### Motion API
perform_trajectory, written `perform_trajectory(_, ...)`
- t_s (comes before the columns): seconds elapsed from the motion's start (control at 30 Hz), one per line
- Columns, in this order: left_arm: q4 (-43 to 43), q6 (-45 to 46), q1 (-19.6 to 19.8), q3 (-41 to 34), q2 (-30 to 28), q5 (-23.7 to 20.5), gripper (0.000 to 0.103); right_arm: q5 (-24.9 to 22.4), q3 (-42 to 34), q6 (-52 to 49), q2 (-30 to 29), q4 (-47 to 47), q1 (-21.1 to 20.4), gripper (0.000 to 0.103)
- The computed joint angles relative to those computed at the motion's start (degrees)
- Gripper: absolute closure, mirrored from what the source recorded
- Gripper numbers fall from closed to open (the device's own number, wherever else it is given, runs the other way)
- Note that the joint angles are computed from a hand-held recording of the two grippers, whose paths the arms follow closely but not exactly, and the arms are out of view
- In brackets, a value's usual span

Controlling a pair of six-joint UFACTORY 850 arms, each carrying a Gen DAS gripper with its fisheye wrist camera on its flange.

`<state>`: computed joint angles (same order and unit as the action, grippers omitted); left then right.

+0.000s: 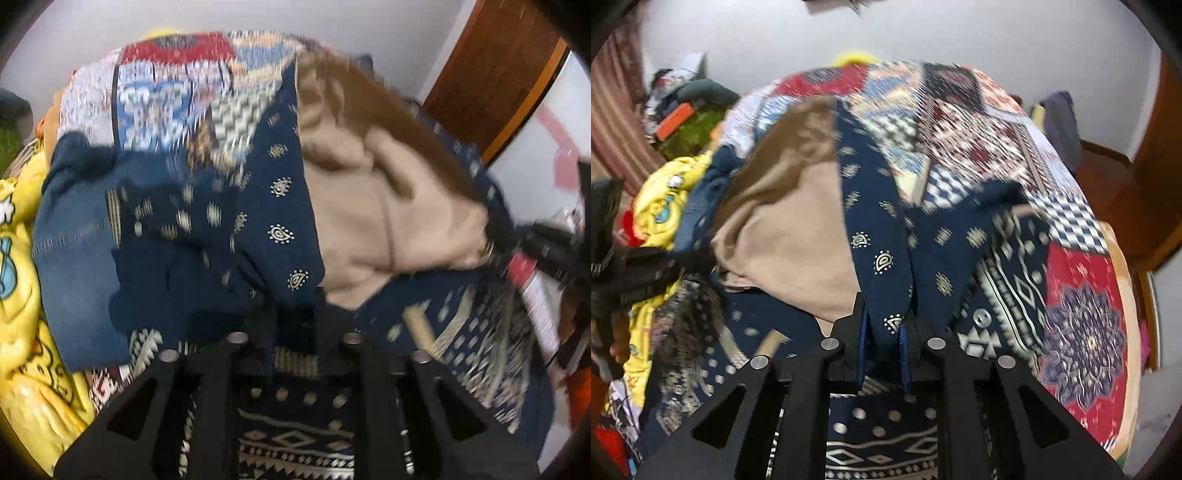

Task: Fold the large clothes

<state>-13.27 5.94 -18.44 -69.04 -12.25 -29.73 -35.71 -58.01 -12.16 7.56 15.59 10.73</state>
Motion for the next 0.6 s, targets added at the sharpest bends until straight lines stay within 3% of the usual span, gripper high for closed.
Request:
perform_trajectory(0.03,2.9,-2.7,-0.5,0.8,0.3,0.4,0.07,-0.4,0.0,3.1,-0.2,-3.8,0.5,0.084)
perform_trajectory(0.07,5.3,-5.2,-0.9,1.3,0.6,0.7,0.055,-1.1,-0.1,5.3,-0.4,-6.6,0.8,0.077)
perform_trajectory(0.1,6.4,-6.7,-1.0,1.7,0.7,0.6,0.048,-2.3,-0.5,6.8,-1.0,-8.5,1.0,0.073)
perform_trajectory(0.17,6.2,-5.8,-1.0,1.7,1.1,-0.2,0.048,-4.4,-0.6,9.6,-1.0,-11.8,1.1,0.062)
perform_trajectory(0.27,11.8,-8.2,-2.0,1.3,2.5,-0.7,0.048,-4.9,-0.5,10.4,0.2,-13.3,0.8,0.06)
perform_trajectory(0.37,13.2,-8.4,-2.0,0.6,4.0,0.3,0.037,-4.1,-0.9,9.6,1.7,-11.8,0.2,0.059)
perform_trajectory(0.5,10.7,-6.0,-1.1,-2.5,3.3,1.1,0.034,-1.9,-2.6,7.1,1.6,-9.2,0.5,0.052)
perform_trajectory(0.6,3.4,0.5,0.7,-6.4,0.3,0.6,0.034,-0.3,-5.6,7.3,-1.4,-10.5,1.8,0.049)
